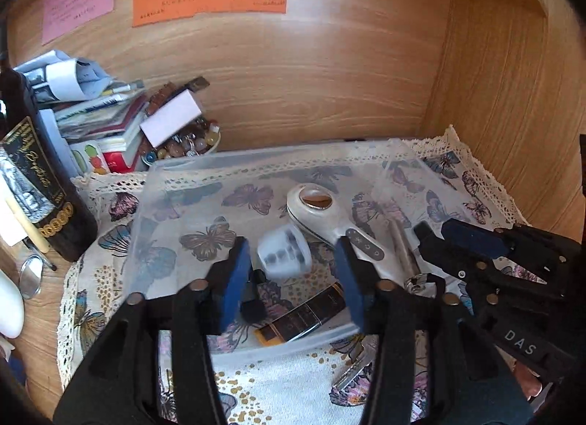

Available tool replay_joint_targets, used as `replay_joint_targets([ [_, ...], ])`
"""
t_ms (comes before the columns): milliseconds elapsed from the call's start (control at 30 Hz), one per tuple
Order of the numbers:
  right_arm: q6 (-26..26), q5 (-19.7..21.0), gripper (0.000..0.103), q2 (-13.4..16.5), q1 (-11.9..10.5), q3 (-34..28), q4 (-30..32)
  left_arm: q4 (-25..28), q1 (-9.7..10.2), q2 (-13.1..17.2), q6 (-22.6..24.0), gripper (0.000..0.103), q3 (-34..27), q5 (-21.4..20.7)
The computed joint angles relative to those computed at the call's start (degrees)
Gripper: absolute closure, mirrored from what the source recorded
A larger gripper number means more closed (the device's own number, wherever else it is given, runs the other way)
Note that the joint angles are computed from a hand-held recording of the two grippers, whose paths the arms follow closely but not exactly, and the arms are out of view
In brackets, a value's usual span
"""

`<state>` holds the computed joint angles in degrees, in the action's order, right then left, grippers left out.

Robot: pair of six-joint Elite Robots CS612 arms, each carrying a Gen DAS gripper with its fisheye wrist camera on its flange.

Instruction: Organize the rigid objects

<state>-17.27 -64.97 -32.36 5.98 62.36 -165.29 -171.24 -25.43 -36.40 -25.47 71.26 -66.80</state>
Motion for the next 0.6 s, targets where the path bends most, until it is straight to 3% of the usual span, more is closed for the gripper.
replay_joint_targets([
  [167, 0.20, 1.26, 0.061, -1.72, -0.30, 3.25, -3.47, -3.90, -0.73, -1.52, 0.29, 0.029, 2.96, 3.20],
  [300, -0.56, 1.69, 0.057, -3.13, -0.39, 5.88, -5.86, -6.29, -1.36, -3.01, 0.20, 0.015, 5.96, 5.58],
  [433, -0.63, 1.94, 0.042, -4.30, -0.53, 8.52, -8.13, -7.99, -1.80, -4.74, -0.71, 0.009, 9.73, 6.60],
  [600, -0.97, 1.54, 0.042, -5.17, -0.51, 10.74, -8.04, -7.28, -2.06, -6.26, -4.14, 0.007, 13.51, 5.51],
])
